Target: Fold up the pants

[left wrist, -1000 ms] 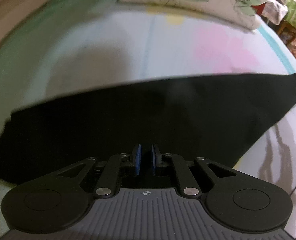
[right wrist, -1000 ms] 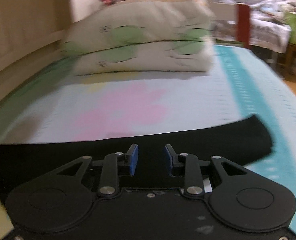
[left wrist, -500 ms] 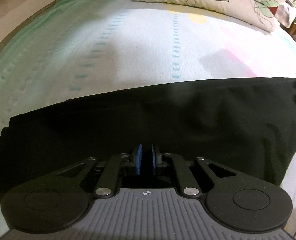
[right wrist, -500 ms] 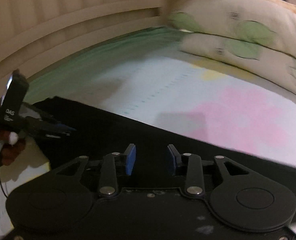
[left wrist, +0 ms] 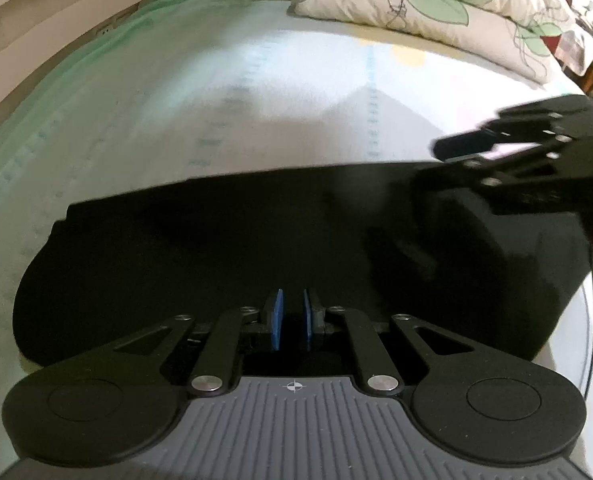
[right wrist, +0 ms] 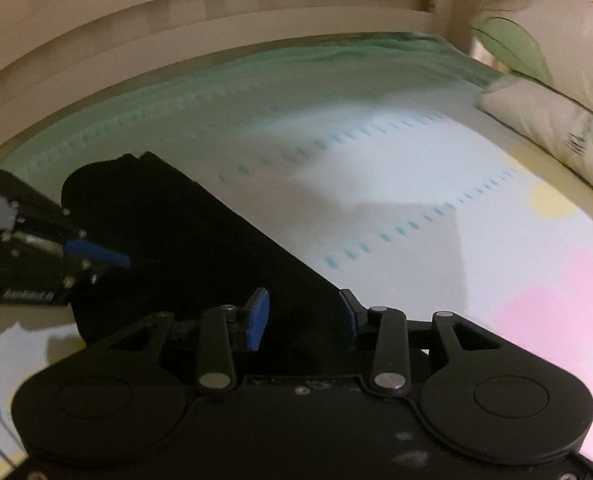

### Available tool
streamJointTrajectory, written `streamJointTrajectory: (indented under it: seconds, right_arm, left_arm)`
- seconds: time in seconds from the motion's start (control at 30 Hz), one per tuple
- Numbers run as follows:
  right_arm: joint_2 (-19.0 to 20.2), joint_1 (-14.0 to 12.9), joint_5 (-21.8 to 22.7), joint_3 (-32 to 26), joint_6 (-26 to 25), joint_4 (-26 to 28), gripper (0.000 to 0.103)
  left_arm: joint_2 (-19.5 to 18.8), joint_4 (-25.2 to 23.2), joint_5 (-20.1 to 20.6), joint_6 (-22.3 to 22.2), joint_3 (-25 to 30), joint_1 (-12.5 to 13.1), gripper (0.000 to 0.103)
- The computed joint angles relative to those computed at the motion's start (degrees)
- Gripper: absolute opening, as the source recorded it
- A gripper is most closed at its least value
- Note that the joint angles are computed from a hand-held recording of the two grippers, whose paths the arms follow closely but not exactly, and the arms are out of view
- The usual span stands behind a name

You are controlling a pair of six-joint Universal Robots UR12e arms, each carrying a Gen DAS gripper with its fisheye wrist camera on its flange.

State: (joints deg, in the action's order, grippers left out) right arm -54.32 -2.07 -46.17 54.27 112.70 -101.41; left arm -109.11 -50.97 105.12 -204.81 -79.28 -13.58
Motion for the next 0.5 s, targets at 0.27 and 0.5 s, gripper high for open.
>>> streamJointTrajectory:
  seconds: [0.27,0.5]
  right_arm:
    - [0.19,1.4,-0.53,2.27,-11.6,-0.52,0.031]
    - [-0.6,0.78,1.33,3.31,-11.79,-2.28,0.003]
  left_arm:
    - [0.47,-0.63,0.22,-0.5,-0.69,0.34,0.011]
    - [0.58,0.51,1.18,0.14,-0.73,0.38,0.011]
